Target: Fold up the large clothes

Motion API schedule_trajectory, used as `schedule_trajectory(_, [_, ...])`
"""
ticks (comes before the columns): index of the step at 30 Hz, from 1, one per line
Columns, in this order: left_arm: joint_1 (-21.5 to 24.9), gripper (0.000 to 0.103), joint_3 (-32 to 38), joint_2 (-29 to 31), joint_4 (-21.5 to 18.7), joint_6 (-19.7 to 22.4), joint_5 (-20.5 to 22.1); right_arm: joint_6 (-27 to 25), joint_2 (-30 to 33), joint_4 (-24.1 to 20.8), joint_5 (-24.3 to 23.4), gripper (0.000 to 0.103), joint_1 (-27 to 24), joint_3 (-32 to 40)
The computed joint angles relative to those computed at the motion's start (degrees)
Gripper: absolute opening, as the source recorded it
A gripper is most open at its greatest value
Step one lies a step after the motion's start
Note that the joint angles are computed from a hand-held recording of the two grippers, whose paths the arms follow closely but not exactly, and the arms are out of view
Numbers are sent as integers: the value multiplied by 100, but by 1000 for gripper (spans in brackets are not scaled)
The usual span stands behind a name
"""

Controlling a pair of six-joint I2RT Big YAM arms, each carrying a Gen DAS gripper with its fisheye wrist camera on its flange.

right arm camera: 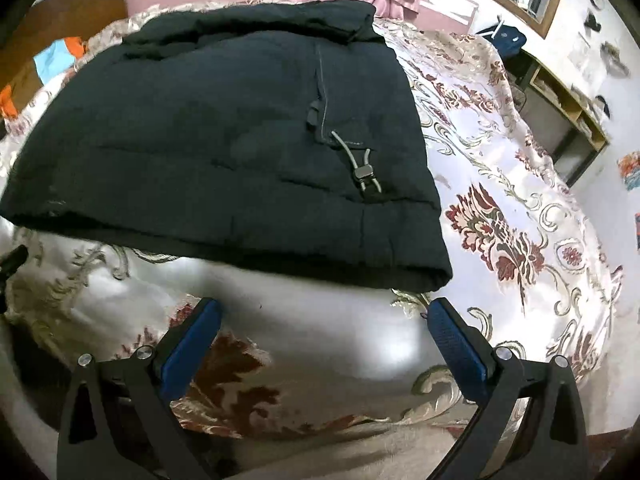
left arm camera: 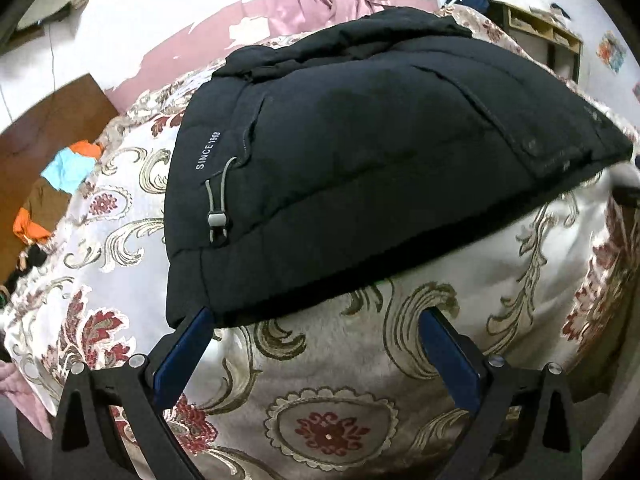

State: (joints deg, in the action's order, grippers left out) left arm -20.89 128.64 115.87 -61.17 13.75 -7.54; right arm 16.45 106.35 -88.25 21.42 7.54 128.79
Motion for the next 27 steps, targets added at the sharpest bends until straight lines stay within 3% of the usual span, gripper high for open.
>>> schedule_trajectory(5, [-48,103,-387,-185,410,119,-195,-196,191,-36,124,101,58,316])
schedule_trajectory(11, [-44,103,-506,-197,850,154,-540,-398,53,469,497,101,213,59])
schedule_trajectory(17, [-103,103,-658,-177,1254,382,-859,-706,-45,1088,1177,101,396,-222])
schedule_trajectory(22, [-117,103,-951,-331,1839,410,-1003,-937,-221,1939,1600,101,420,-615])
schedule_trajectory(27, [-88,103,-1004,-365,1971,330,-1050,-1051,-317,1930,2027,101,539,-740])
